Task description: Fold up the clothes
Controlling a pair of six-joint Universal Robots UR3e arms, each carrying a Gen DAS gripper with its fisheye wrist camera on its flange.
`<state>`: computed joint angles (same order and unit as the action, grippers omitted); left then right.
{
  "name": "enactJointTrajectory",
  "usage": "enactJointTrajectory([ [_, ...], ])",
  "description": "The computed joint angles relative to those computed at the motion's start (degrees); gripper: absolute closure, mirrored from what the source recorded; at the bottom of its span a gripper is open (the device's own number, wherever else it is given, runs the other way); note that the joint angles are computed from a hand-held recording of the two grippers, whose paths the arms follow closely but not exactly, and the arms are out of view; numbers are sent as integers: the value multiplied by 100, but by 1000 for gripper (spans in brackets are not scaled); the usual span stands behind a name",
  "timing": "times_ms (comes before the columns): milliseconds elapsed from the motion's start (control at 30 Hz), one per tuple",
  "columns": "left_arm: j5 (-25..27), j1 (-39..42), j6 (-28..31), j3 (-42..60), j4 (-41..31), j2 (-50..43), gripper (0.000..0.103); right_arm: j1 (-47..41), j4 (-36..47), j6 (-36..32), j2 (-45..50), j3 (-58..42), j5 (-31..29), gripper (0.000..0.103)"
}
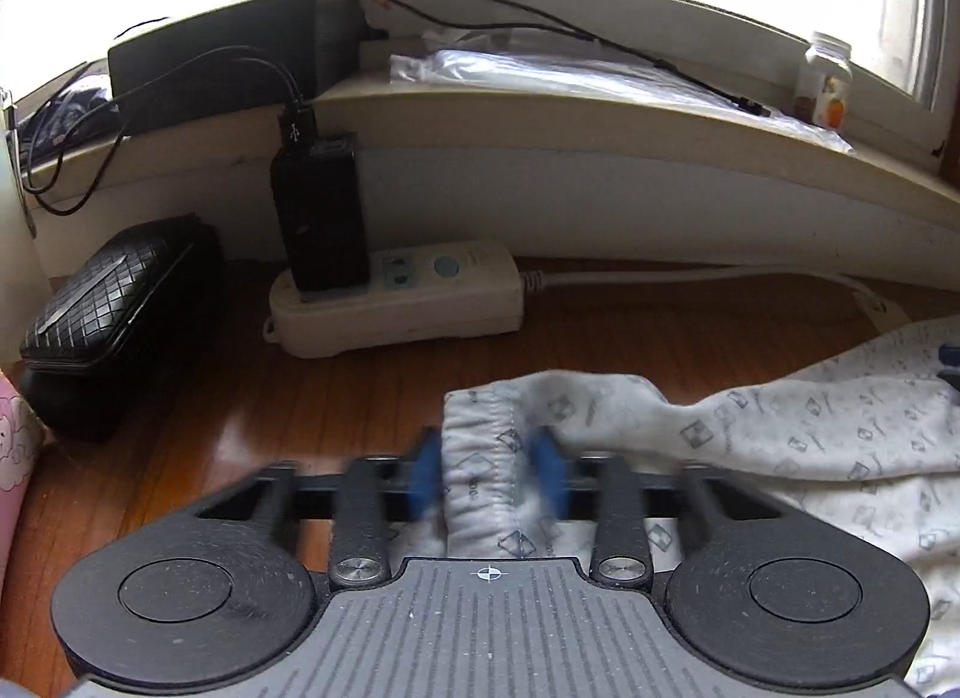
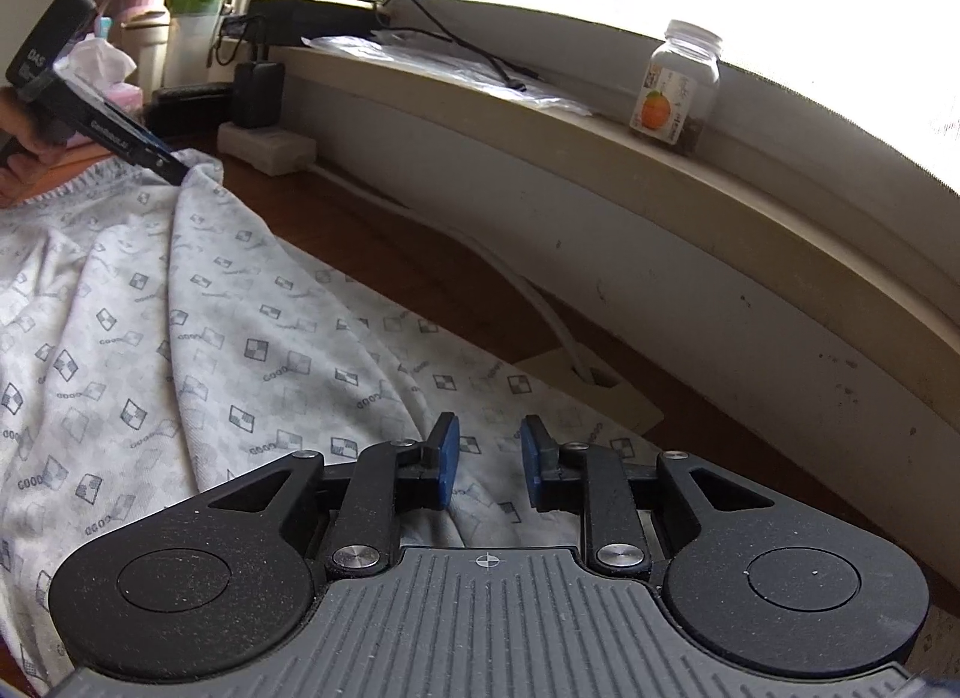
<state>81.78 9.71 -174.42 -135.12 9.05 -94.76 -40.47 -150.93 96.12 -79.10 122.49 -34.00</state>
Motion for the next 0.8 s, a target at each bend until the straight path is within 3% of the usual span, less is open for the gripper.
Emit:
enactJointTrajectory([
  [33,-5,1,20,-101,-7,144,90,-1,99,1,7,-52,1,79],
  [200,124,-19,-29,-883,-5,1599,90,-23,488,58,54,-271,23,74],
  [367,-81,452,-15,-1122,-1766,4037,90,-149,552,21,-25,-179,251,74],
  [433,126,462,84,-1053,-1895,4002,90,-262,962,-73,-194,-198,486,74],
  [533,111,558,114,-1034,-1861,3543,87,-421,2181,-737,-679,-319,645,74],
  [567,325,369,57,-1024,-1619,3171,78,-487,2557,-966,-833,-350,650,73],
  [633,694,47,-74,-1014,-1140,2551,71,-691,3090,-1437,-1126,-296,682,72],
  [667,864,-102,-159,-1040,-846,2335,62,-824,3438,-1709,-1242,-319,687,68],
  [700,956,-206,-247,-1044,-672,2248,46,-966,3830,-1992,-1329,-383,678,67],
  [767,1017,-386,-416,-1020,-363,2141,28,-1249,4549,-2499,-1443,-534,653,66],
  [800,989,-507,-492,-945,-241,2060,25,-1412,4879,-2715,-1468,-619,645,66],
])
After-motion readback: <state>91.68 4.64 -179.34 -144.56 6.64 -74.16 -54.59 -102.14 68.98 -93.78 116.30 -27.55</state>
